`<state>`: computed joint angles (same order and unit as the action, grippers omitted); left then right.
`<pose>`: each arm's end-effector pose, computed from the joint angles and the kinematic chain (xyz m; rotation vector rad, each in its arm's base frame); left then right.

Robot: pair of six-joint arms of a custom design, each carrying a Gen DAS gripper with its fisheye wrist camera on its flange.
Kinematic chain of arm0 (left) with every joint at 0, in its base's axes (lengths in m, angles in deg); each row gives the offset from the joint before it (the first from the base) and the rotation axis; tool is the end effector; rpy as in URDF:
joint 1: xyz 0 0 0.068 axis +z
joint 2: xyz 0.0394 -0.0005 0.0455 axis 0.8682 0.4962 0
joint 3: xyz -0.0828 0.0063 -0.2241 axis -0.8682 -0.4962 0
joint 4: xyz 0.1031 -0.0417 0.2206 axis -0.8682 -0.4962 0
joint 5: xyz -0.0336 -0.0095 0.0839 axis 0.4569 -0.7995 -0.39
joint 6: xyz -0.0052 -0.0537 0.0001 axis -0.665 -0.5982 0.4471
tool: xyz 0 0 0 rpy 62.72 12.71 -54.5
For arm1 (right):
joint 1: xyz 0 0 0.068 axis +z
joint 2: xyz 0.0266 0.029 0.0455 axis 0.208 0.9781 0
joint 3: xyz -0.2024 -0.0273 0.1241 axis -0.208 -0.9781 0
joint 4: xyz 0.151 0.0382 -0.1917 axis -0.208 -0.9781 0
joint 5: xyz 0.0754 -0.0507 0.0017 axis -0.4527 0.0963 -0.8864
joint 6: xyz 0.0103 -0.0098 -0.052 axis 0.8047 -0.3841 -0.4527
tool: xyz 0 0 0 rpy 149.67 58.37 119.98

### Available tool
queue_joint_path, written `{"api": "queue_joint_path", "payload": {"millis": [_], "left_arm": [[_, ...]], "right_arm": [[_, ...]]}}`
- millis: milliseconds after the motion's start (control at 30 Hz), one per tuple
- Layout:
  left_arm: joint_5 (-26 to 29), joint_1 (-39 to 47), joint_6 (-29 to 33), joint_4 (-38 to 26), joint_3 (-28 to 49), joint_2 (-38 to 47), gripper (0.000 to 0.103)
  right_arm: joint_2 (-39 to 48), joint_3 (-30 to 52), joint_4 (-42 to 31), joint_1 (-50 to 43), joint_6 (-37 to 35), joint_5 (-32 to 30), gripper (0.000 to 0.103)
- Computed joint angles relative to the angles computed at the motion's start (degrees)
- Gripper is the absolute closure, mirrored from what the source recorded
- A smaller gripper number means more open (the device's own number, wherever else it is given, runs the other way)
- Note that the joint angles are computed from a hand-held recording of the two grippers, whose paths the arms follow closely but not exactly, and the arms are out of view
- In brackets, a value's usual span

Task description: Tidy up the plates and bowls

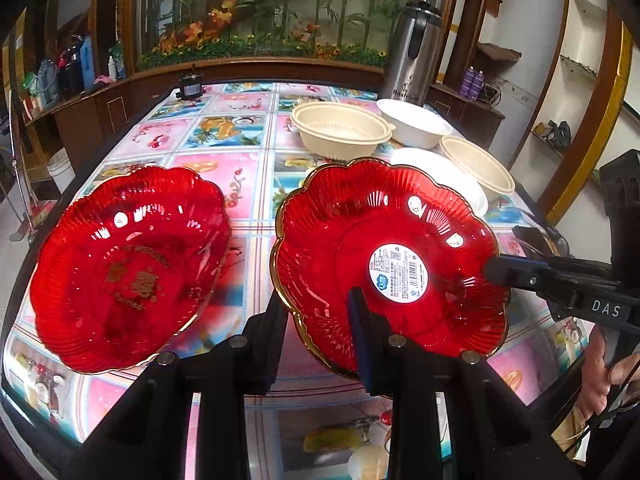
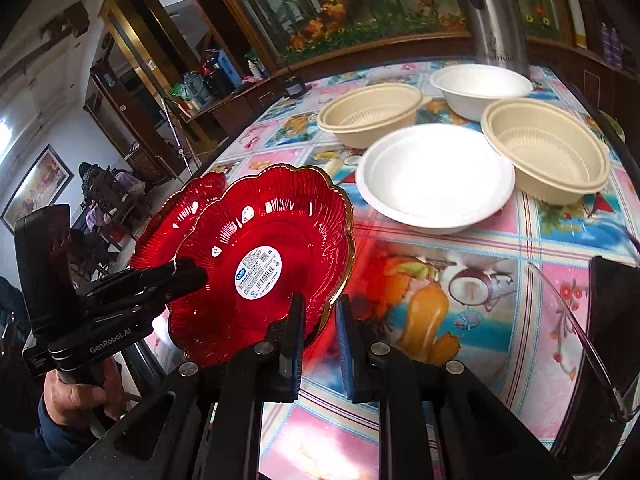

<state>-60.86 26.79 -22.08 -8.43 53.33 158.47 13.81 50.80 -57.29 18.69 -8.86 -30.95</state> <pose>0.2057 -0.1359 0.1175 0.4818 2.3655 -0.3618 0.1596 0.0303 0.1311 0.0127 2.4242 0.5684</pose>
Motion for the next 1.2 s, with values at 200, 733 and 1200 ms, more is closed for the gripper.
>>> {"api": "queue_joint_path", "payload": {"millis": [200,733,1200], "left_arm": [[0.72,1.74,0.17,-1.03,-1.9,-4.34,0.075],[6.36,17.51,3.95,-6.34,-5.08,-16.04,0.075],[11.94,34.42,8.43,-1.66,-0.27,-2.1,0.071]], "right_arm": [[-0.96,2.62,-1.28,4.61,1.48,3.8,0.086],[15.02,15.71,6.82,17.9,4.01,11.35,0.086],[50.47,38.35,13.58,25.06,4.42,12.52,0.086]]}}
